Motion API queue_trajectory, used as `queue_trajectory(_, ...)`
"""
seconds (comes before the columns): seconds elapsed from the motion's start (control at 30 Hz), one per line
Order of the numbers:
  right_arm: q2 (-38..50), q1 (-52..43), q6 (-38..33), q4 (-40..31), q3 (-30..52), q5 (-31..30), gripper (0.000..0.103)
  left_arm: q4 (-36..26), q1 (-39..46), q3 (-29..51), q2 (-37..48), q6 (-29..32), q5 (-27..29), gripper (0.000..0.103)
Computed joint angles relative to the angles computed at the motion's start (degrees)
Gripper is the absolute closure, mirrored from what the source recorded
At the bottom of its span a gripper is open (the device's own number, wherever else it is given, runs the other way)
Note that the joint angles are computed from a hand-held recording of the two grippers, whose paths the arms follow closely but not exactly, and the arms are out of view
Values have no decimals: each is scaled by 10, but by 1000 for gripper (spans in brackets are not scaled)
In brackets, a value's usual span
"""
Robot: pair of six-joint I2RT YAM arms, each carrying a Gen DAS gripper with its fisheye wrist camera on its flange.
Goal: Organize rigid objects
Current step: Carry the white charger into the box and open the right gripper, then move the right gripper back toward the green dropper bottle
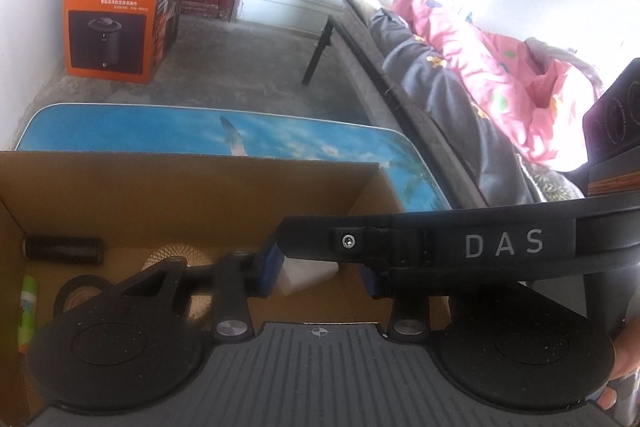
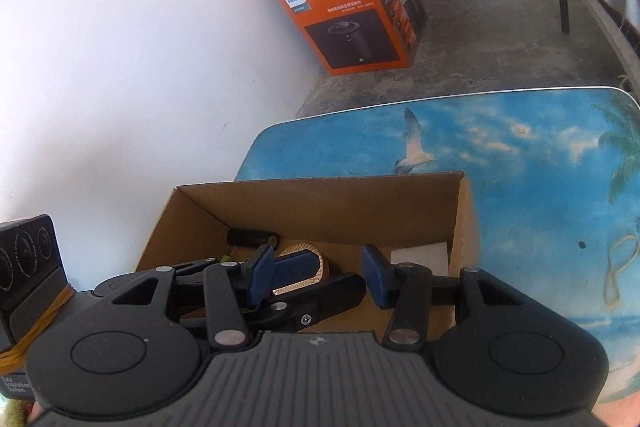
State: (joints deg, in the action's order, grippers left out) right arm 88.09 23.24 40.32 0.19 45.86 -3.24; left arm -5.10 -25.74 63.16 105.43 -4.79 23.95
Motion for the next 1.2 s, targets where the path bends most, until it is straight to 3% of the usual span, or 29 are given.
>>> queue_trajectory(0.07, -27, 7, 7, 5, -20, 3, 51, 2, 2, -15, -18, -4, 7, 48)
queue_trajectory(0.2, -107, 34, 27, 3, -62, 24, 51, 16, 1, -68, -83, 4, 9, 40)
queue_trajectory(0.33, -213, 97, 53, -28, -97, 85, 41, 18, 10, -136, -174, 9, 31, 24)
queue_trajectory(0.43, -287, 184, 77, -65, -113, 175, 29, 3, 26, -192, -264, 22, 51, 5)
queue_trajectory(0.47, -306, 220, 89, -80, -115, 213, 26, 2, 32, -215, -299, 28, 54, 3)
queue_trajectory(0.53, -332, 303, 115, -106, -118, 300, 9, -1, 41, -257, -366, 39, 57, 0)
queue_trajectory(0.6, -334, 390, 149, -133, -114, 397, 0, -17, 61, -293, -429, 48, 66, 0)
queue_trajectory(0.7, -294, 506, 232, -212, -85, 523, 0, -49, 87, -343, -517, 54, 63, 0)
queue_trajectory(0.8, -192, 586, 389, -368, -12, 605, 0, -96, 109, -378, -588, 64, 21, 0)
queue_trajectory(0.9, -74, 627, 557, -540, 77, 622, 0, -122, 134, -411, -634, 70, -13, 0)
queue_trajectory(0.97, 2, 642, 632, -632, 135, 614, 0, -140, 184, -431, -654, 94, 10, 0)
queue_trajectory(1.03, 62, 656, 669, -695, 178, 614, 0, -150, 227, -447, -663, 115, 32, 0)
queue_trajectory(1.2, 144, 641, 610, -737, 256, 612, 0, -123, 297, -492, -673, 149, 40, 0)
